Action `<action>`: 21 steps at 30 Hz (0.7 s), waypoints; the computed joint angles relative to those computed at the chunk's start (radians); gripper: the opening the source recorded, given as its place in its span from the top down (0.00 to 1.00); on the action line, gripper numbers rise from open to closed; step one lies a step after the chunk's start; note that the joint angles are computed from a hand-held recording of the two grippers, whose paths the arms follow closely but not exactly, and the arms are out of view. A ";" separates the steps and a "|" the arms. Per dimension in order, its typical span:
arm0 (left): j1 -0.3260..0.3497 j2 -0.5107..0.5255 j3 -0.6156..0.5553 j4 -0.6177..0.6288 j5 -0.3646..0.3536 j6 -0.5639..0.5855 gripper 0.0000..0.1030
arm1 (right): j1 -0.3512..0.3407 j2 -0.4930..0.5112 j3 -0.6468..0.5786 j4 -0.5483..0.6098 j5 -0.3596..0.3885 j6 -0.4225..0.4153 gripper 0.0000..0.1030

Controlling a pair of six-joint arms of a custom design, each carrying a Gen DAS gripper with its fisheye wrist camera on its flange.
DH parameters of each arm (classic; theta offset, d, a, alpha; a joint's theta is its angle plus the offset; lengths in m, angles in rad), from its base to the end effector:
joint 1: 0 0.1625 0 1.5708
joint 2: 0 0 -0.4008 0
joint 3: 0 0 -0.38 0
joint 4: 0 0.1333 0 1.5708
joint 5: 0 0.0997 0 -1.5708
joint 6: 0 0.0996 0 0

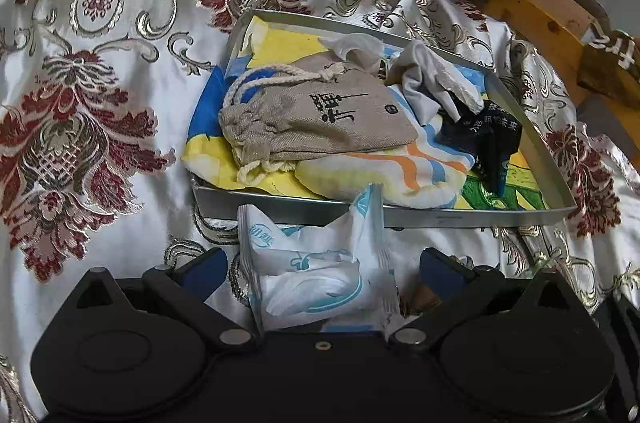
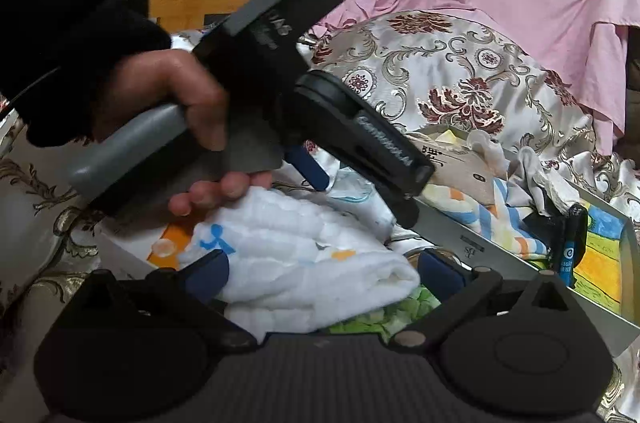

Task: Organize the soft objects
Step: 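Grasp the white printed packet with the left tool while the right tool grasps the blue-print towel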

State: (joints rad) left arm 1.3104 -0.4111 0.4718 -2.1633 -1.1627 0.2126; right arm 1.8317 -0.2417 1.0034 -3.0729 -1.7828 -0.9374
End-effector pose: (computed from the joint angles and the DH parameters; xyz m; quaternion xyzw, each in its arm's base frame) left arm -0.0593 -0.8939 0.2714 0.1696 0.9310 -0.2619 0.1893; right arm 0.3158 -0.7473 -0.0084 0.4912 -0.7871 0.3067 0.2124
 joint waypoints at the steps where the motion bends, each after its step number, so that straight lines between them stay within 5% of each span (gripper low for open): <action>1: 0.000 0.004 -0.009 0.006 -0.001 -0.006 0.01 | 0.001 0.002 0.001 -0.004 -0.005 -0.009 0.01; 8: 0.002 0.023 -0.044 0.040 0.000 -0.044 0.06 | 0.013 0.022 -0.004 -0.042 -0.056 -0.094 0.01; 21: 0.001 0.021 -0.028 0.014 0.016 -0.071 0.27 | 0.027 0.052 -0.019 -0.095 -0.121 -0.221 0.21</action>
State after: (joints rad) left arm 1.3118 -0.3903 0.4441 -2.1490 -1.1464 0.1417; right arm 1.8585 -0.1900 0.9847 -3.1675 -1.9034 -1.1585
